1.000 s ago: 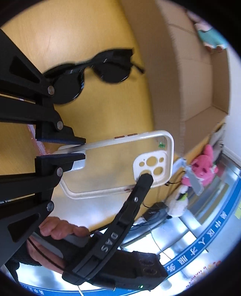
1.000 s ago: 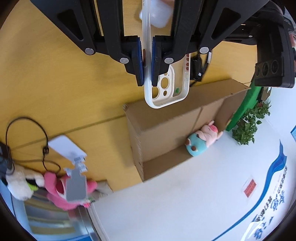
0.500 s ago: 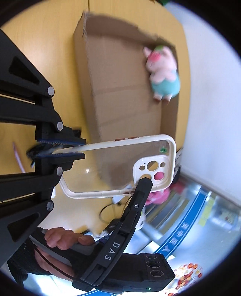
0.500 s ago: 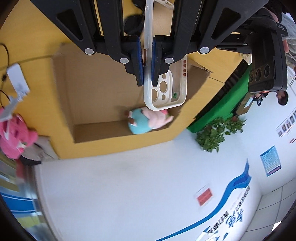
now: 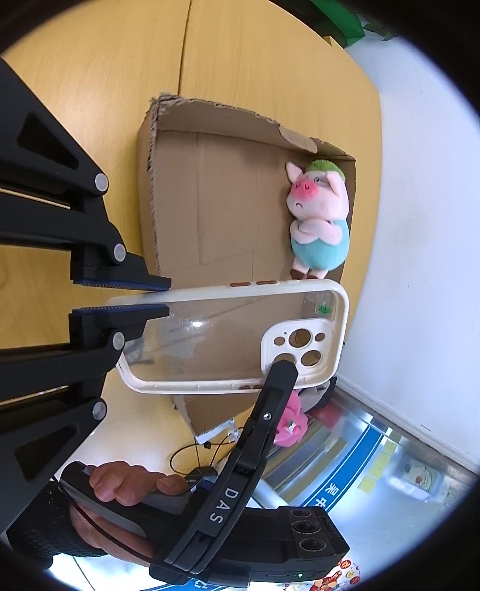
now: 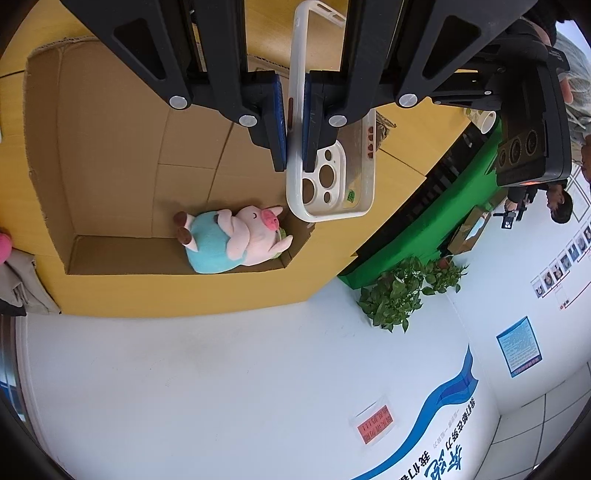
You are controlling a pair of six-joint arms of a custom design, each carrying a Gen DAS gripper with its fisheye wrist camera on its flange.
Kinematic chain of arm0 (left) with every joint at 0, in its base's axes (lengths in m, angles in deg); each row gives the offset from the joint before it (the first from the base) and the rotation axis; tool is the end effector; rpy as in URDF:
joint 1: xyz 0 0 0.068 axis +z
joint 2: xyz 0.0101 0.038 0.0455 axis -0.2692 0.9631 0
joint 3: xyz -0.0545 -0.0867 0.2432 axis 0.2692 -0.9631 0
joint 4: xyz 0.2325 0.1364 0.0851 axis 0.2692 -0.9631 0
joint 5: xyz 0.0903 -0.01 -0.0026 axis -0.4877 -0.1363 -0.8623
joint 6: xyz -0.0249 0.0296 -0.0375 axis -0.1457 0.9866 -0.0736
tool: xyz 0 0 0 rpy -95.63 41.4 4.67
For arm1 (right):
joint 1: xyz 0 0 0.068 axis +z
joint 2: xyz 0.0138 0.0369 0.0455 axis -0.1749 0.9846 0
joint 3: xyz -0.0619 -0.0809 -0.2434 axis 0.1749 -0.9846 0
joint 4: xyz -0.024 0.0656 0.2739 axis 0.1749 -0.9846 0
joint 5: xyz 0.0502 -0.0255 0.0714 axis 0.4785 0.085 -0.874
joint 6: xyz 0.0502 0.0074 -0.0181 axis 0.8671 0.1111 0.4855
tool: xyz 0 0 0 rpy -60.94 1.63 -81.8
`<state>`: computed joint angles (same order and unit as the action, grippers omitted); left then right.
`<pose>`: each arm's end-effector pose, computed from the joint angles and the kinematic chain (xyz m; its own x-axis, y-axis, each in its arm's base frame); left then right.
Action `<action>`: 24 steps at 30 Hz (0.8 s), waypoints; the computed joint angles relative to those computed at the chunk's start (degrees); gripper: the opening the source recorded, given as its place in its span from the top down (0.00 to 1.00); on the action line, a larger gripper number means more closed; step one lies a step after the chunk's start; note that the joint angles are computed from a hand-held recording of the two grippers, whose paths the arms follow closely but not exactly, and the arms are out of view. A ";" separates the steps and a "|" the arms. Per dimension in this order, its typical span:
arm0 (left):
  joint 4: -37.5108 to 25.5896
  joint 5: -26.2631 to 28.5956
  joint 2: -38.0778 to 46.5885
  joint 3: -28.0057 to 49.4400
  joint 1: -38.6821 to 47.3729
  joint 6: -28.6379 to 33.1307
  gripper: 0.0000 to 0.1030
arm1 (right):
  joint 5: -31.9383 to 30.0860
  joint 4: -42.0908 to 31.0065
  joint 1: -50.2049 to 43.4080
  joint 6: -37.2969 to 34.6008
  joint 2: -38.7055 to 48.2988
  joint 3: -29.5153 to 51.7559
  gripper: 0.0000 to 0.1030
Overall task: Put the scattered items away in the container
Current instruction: 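Carry the phone case over the box, lower it and open both grippers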
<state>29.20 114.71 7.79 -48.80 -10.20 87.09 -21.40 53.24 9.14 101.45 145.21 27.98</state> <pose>0.2484 0.0039 0.1062 -0.8024 0.0480 -0.5948 0.3320 0.8641 -0.3782 0.2608 0.1031 0.1802 -0.6455 -0.0174 -0.7635 -0.4387 0.8268 0.3521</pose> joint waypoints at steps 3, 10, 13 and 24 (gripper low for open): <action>-0.35 -0.55 4.02 3.31 0.46 0.31 0.94 | -0.79 1.76 -0.41 0.86 4.33 2.02 0.91; -3.74 -1.29 11.05 11.42 1.64 1.10 0.94 | -2.41 1.69 -0.98 2.76 15.12 10.90 0.92; -5.18 -2.31 13.31 14.70 1.64 1.24 0.94 | -2.82 0.27 -1.17 3.03 18.97 15.22 0.92; -9.89 -4.88 25.67 26.81 3.77 3.20 0.95 | -1.92 -4.29 0.82 3.89 32.77 29.49 0.92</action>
<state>19.31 109.84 33.47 -21.99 -6.43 90.29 -23.31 48.96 9.96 105.34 177.97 57.47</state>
